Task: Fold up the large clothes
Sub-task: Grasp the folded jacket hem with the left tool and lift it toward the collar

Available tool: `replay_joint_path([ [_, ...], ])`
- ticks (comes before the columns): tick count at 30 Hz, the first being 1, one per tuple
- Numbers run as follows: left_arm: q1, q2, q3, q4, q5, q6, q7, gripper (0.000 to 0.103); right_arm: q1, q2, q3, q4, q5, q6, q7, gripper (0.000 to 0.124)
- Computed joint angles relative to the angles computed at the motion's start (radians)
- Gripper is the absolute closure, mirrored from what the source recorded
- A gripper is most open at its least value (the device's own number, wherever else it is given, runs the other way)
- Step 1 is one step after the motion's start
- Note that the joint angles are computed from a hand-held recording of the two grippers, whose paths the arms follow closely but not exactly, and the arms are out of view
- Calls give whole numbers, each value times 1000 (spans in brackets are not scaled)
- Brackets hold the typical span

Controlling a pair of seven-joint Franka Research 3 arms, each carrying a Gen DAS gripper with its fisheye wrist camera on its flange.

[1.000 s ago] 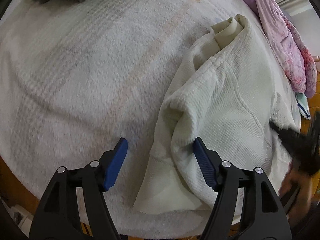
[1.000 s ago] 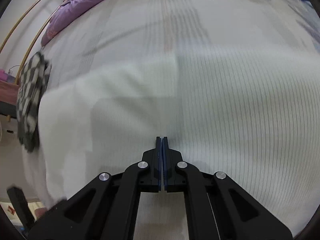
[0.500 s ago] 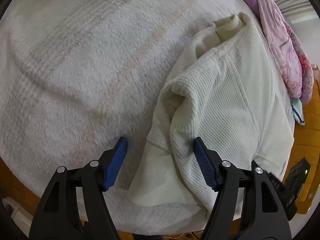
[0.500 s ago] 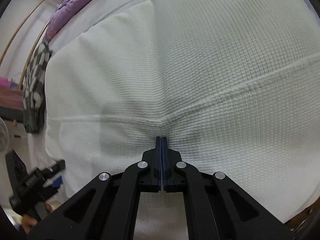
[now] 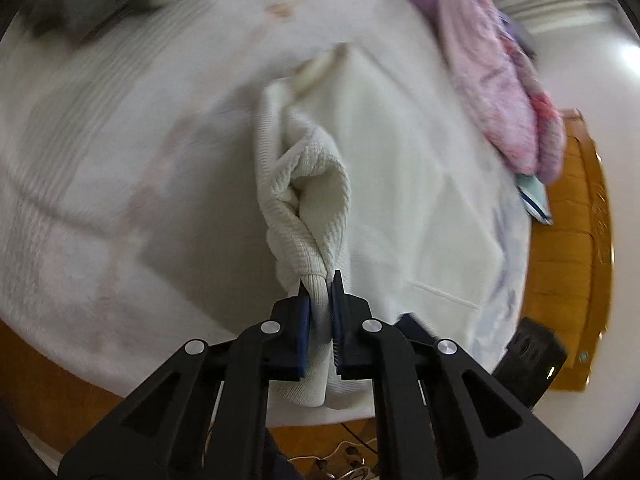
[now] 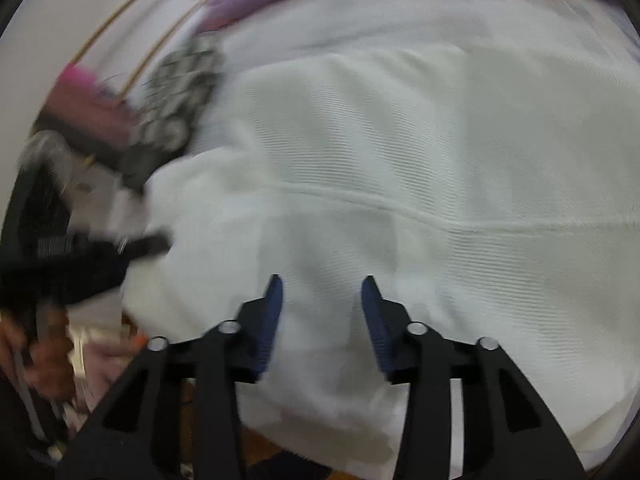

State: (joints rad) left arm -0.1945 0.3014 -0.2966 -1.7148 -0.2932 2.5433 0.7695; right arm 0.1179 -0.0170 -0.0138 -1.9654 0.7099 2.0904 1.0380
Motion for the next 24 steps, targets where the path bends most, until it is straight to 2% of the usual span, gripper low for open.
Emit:
replay_joint_path([
  [2, -4, 36, -8, 71, 2, -21, 14, 95, 5, -17, 1, 4, 46, -9, -37, 66],
  [7, -32, 110, -10, 206, 36, -63, -17, 95, 26, -69, 6, -12, 65, -19, -120, 58],
  [10, -50, 140, -6, 264, 67, -91, -40, 95, 45, -53, 18, -10, 54, 24, -91, 58],
  [13, -61, 170, -11, 316, 101, -111, -46, 95, 58, -29, 30, -17, 36, 134, -17, 57],
  [15, -61, 149, -5, 298, 107, -127, -35, 95, 64, -8, 33, -14, 35, 177, 25, 57],
  [20, -89, 190, 13, 370, 159, -169, -72, 95, 68, 49, 38, 39, 55, 188, 45, 57],
  [21, -93, 201, 14, 389, 167, -175, -76, 95, 68, 67, 42, 60, 63, 184, 48, 61],
  [23, -103, 222, 17, 426, 186, -196, -85, 95, 53, 76, 39, 81, 100, 133, 11, 89],
  [24, -99, 214, 14, 416, 185, -201, -78, 95, 50, 72, 38, 83, 81, 128, 9, 94],
])
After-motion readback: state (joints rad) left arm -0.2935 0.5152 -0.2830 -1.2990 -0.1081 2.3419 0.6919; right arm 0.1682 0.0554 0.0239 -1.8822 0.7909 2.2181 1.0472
